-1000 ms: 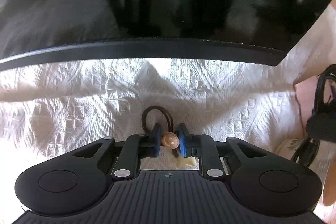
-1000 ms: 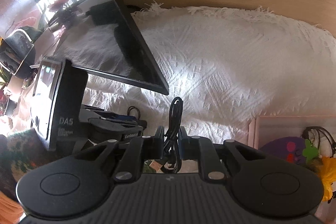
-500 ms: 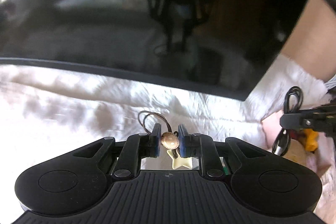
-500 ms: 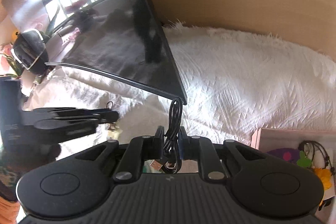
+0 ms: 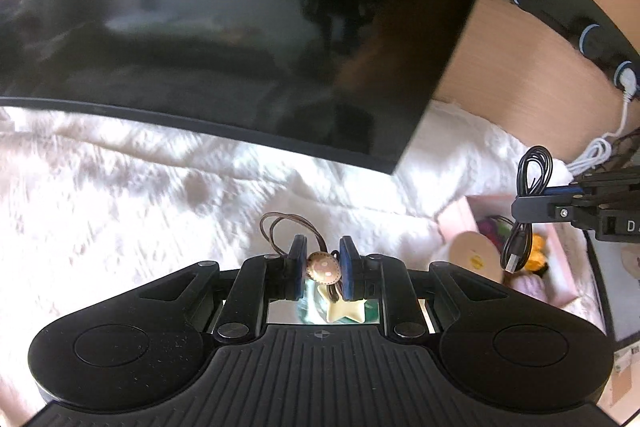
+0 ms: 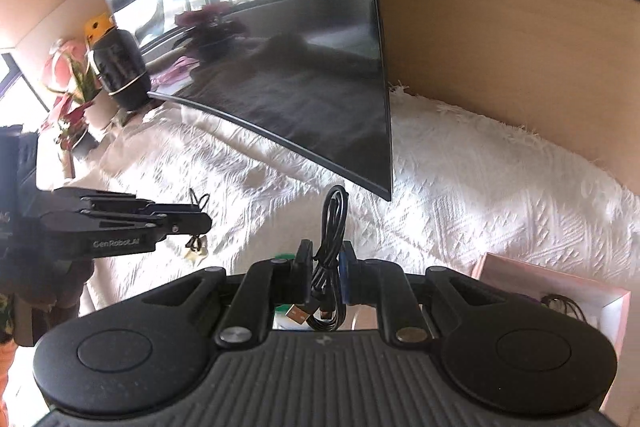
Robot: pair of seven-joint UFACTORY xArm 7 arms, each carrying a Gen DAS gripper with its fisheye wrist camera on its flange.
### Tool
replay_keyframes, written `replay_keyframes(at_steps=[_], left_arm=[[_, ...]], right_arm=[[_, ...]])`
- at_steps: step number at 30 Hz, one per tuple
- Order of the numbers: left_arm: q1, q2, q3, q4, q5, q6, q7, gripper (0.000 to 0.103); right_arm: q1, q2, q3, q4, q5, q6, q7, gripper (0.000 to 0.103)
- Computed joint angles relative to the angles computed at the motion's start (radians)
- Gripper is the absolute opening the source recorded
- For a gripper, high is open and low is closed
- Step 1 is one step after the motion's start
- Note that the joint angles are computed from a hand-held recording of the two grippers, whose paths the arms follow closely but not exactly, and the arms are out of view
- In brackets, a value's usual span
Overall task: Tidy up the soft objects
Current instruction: 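Carry the cable and charm over the pink box, then lower both items into the pink box and open both tools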
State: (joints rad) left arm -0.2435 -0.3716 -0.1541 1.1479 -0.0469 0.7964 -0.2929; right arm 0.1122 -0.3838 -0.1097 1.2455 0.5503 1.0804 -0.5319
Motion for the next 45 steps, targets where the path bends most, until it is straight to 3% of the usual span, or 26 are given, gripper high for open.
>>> replay_keyframes(at_steps=[14,22,31,36,40,45], left_arm=[[-0.148,0.118,-0.053,0.062,-0.127,-0.061,0.058,0.020],[-0.231,0.263,-0.083,0.155,-0.218,-0.092,0.134,0.020],[-0.281,0.415,-0.116,0.235,-0.222,-0.153,0.125,0.020],[-0.320,0.485,-0.118,0.251,-0.082,-0.235,0.048,0.020],[-0.365,0.532,-0.097,0.256,0.111,-0.289,-0.054,0.020],[-0.412,0.583,-0.074,0.288,0.279,-0.265,-0.110,0.020]], right_arm=[[-0.047,-0.153,-0.091,-0.112,-0.033,0.057,-0.092,0.013],[-0.107,-0.177,-0.149,-0.153,-0.078,0.072,-0.117,0.013],[-0.173,-0.130,-0.194,-0.159,-0.099,0.065,-0.147,0.013],[-0.209,-0.063,-0.189,-0.149,-0.098,0.037,-0.158,0.013],[-0.230,0.001,-0.175,-0.142,-0.082,-0.003,-0.176,0.013],[-0.255,0.083,-0.145,-0.132,-0.066,-0.052,-0.171,0.013]])
